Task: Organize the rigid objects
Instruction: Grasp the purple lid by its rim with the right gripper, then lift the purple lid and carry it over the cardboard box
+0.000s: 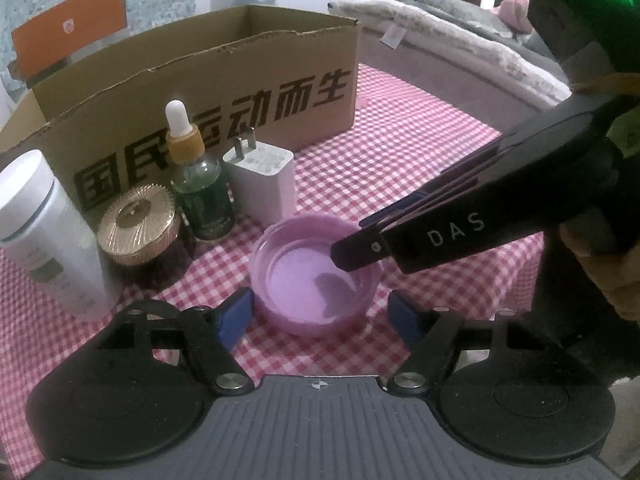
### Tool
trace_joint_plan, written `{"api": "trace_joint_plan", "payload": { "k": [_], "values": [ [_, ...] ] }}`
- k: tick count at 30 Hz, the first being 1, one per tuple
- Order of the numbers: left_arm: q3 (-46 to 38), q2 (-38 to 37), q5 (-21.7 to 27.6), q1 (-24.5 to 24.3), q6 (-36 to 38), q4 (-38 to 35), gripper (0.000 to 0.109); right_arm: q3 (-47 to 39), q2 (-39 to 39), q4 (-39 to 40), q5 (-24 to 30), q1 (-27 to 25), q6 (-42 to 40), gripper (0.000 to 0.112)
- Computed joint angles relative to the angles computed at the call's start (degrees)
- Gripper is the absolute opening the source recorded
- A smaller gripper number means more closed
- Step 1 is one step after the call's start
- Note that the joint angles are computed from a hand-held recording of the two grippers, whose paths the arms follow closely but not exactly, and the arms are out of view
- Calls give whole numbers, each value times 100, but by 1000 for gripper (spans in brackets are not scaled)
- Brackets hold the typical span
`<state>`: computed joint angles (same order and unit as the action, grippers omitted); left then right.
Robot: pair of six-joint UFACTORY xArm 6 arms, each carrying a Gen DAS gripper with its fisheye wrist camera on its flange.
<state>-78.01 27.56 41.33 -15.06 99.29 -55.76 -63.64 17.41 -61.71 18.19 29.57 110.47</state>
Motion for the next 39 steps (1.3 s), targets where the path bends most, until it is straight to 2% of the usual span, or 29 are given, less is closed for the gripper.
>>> {"api": "trace_joint_plan", "payload": {
  "k": [5, 13, 25, 39],
  "values": [
    [34, 6, -129, -39, 189, -125, 69, 9, 1, -138, -5, 7, 107, 27],
    [178, -133, -109, -7, 466, -414, 69, -39, 0, -318, 12, 57, 330, 27],
    [637, -719, 61, 109, 1197, -1234, 69, 162, -595, -635, 687, 385, 596, 27],
    [737, -968, 298, 291, 1449, -1624, 69, -25, -692, -746, 1151, 629, 590, 27]
  ]
}}
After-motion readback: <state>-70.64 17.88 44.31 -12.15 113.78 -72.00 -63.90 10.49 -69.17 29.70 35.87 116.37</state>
